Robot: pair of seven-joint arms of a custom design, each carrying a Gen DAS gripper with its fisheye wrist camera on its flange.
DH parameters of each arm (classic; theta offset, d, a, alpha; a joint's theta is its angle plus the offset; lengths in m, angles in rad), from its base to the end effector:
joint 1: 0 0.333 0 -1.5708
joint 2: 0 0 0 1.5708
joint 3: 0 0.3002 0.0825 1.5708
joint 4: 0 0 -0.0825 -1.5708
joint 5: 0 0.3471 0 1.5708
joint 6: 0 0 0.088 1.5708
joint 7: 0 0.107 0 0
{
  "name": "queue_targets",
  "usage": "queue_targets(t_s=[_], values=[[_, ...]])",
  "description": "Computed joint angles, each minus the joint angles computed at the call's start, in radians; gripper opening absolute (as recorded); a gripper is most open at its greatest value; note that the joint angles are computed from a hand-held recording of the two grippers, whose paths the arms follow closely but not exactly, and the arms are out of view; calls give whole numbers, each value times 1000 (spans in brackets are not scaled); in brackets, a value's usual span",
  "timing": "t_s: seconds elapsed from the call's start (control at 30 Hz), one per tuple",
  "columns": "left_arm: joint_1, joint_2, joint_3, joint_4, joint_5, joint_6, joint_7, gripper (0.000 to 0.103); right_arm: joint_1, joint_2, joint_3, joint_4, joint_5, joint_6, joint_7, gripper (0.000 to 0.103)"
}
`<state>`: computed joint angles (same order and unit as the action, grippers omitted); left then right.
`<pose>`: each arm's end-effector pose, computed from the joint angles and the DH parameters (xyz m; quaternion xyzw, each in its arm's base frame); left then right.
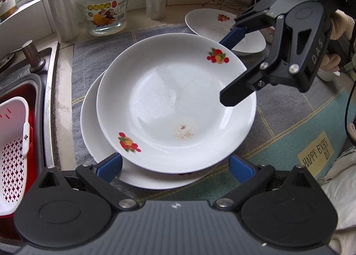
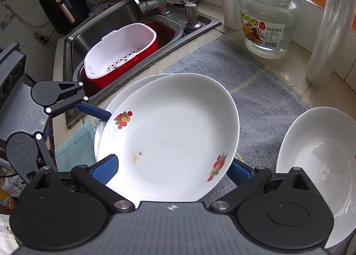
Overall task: Organize plates and bowls
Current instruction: 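Lower the plate onto the towel beside the sink and open the right tool, then move the right tool back to the white fruit-decal plate near the bowls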
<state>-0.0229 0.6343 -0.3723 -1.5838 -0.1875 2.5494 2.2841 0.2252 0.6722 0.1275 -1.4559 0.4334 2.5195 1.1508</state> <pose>0.6534 -0.2196 0.3322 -0.3361 0.9100 -0.2383 0.0473 0.6755 0.2231 0.3394 -0.8089 0.5226 -0.0063 0.2693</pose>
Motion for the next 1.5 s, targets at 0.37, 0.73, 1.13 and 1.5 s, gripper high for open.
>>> queue_targets(t_s=[0.37, 0.73, 1.13, 1.5], values=[[-7, -53, 6, -135, 50, 191, -43, 101, 30, -16, -16, -45, -42, 58, -7, 103], [69, -115, -63, -335, 96, 462, -152, 102, 136, -65, -111, -195, -215, 275, 95, 103], [-39, -161, 31, -463, 181, 767, -397, 102, 198, -142, -179, -351, -331, 411, 277, 103], [-178, -185, 152, -505, 220, 870, -578, 102, 537, -240, -554, -585, -521, 603, 648, 103]])
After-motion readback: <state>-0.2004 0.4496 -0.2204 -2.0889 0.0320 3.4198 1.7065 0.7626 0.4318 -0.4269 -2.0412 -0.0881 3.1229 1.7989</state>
